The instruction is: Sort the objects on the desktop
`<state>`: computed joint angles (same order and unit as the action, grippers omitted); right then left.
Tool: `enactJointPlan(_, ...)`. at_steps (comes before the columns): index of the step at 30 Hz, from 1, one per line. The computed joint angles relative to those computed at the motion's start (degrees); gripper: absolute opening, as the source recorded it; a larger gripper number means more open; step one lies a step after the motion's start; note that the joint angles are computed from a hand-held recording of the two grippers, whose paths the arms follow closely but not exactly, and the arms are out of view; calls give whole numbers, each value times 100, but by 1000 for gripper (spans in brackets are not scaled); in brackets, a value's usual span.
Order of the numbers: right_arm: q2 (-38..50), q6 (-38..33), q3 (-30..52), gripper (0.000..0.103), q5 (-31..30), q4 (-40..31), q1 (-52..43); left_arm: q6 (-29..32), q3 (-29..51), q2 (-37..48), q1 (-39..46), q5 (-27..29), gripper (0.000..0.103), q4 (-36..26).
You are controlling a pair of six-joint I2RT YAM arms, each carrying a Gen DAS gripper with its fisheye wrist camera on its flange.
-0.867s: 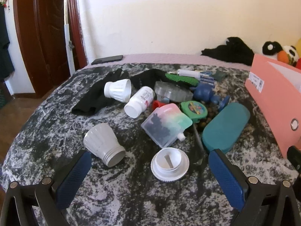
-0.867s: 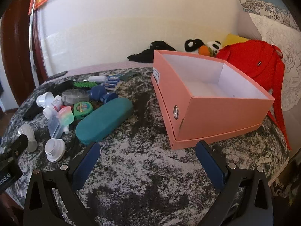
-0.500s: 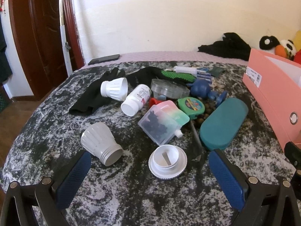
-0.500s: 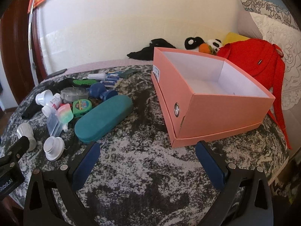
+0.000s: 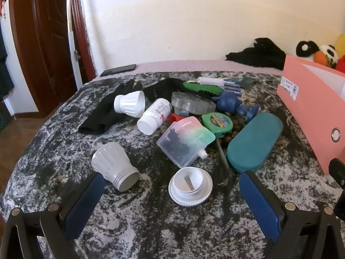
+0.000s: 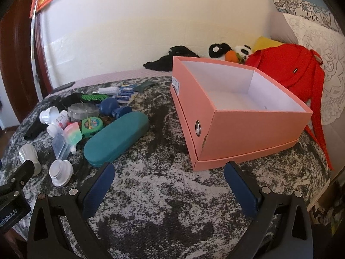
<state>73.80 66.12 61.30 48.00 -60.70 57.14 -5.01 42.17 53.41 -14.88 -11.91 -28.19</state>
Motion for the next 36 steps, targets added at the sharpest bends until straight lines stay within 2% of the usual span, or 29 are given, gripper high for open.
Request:
enactJointPlan(10,-45,162,130,103,155,-251,135,23,20,-98,14,0,103,-63)
enactJointPlan(23,-72,764,652,103,498,-1096,637,77,255,-291,41,-53,103,-430)
enactJointPlan(36,-53,721,746,103,485,-1162,666,114,349,-302,191,53,103,-557)
